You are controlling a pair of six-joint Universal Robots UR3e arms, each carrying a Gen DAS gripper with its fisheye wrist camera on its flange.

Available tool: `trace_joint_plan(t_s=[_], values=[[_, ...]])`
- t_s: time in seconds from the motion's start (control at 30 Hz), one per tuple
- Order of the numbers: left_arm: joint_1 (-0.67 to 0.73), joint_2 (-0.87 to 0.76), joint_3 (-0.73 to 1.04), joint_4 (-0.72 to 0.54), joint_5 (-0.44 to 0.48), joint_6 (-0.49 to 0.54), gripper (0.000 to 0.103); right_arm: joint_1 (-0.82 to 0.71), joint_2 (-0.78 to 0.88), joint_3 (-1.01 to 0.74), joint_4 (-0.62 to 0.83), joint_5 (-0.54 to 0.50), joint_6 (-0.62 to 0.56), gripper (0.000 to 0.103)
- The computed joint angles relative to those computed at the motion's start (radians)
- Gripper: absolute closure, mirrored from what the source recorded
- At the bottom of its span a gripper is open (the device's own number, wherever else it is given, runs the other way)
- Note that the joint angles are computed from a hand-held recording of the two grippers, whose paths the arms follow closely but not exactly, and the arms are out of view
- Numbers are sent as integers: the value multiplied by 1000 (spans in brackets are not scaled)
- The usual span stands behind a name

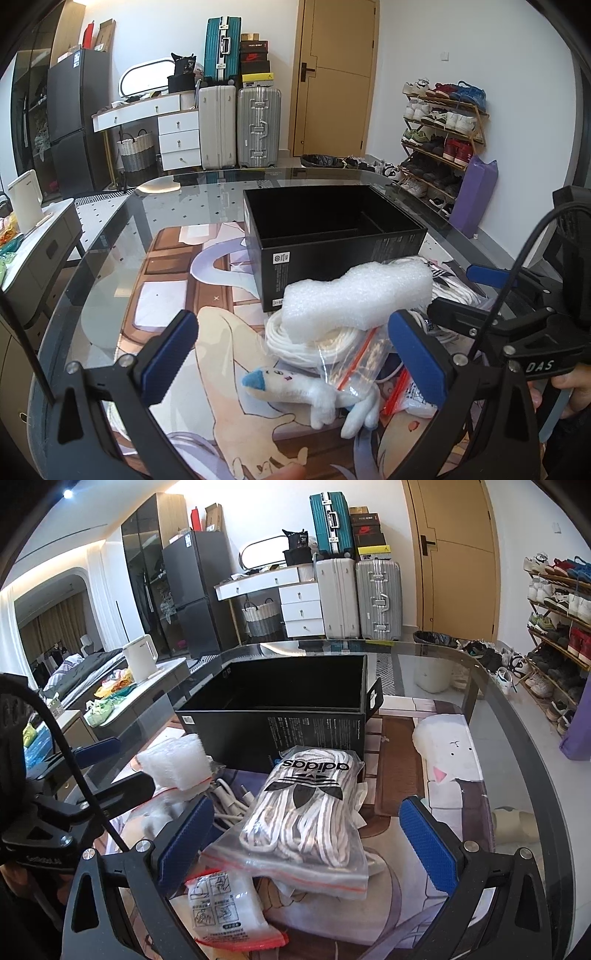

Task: Organize soft objects
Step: 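Close the right tool on the clear adidas bag of white cords, then lift the adidas bag with the right tool while the left tool grasps the foam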

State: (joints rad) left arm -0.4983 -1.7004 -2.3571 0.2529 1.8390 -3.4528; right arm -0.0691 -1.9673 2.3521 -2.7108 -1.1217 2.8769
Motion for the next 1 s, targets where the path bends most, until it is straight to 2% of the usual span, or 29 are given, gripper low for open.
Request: trace_joint_plan(t_s=[0.07, 0.37, 0.5, 0.57, 0.73, 1.0], values=[[1, 0, 0, -1, -1, 0, 0, 15, 29, -12, -14, -12, 9, 2], [22, 10, -5, -4, -23, 8, 0, 27, 127, -67, -14, -14, 16, 26], [28, 17, 0, -12, -40, 10, 0, 26, 121, -77, 29, 1, -13, 39], [25, 20, 1, -13, -43, 10, 0, 33, 117, -76, 30, -12, -14, 40], [39, 37, -6, -15, -75, 10, 0, -3, 76, -43, 22, 26, -34, 54], [55, 54, -7, -29, -136, 3, 0, -100, -54, 34, 64, 121, -89, 57]])
